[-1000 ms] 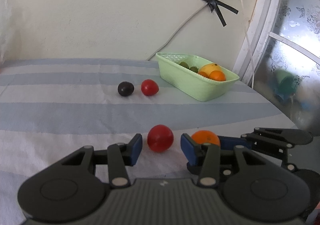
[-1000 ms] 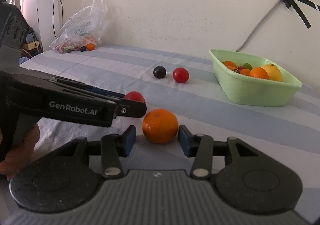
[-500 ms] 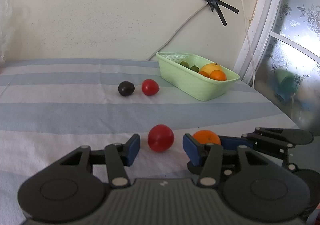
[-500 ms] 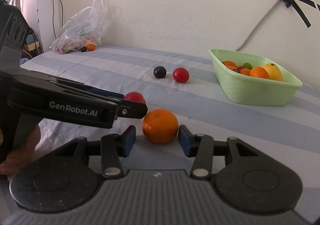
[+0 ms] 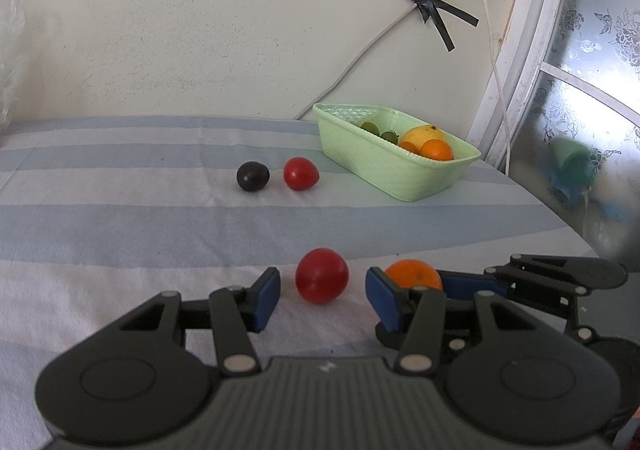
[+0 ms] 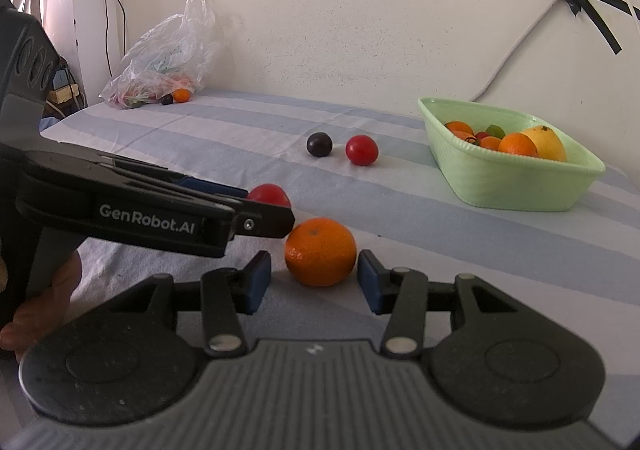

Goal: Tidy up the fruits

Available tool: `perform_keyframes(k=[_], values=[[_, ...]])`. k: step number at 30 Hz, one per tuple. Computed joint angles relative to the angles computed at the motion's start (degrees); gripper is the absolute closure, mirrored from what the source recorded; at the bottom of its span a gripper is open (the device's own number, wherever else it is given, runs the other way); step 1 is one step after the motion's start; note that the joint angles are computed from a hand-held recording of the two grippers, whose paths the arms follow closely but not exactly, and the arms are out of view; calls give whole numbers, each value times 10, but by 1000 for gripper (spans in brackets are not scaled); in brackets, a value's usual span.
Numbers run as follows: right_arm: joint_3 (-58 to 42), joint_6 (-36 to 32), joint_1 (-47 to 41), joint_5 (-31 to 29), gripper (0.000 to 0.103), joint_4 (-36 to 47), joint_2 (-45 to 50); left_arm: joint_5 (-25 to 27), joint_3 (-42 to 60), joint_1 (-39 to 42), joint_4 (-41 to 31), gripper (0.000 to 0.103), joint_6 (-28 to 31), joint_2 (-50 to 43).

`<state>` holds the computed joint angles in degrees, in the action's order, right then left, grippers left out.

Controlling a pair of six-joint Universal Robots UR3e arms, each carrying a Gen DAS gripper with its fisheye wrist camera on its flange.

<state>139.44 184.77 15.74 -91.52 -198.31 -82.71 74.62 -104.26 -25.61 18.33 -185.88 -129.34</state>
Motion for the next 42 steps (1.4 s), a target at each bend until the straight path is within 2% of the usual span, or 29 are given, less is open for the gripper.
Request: perform_keyframes(k=[42], values=[[5,3,-5,10,50,-3,-4,-5,1,2,2,53,0,-3]])
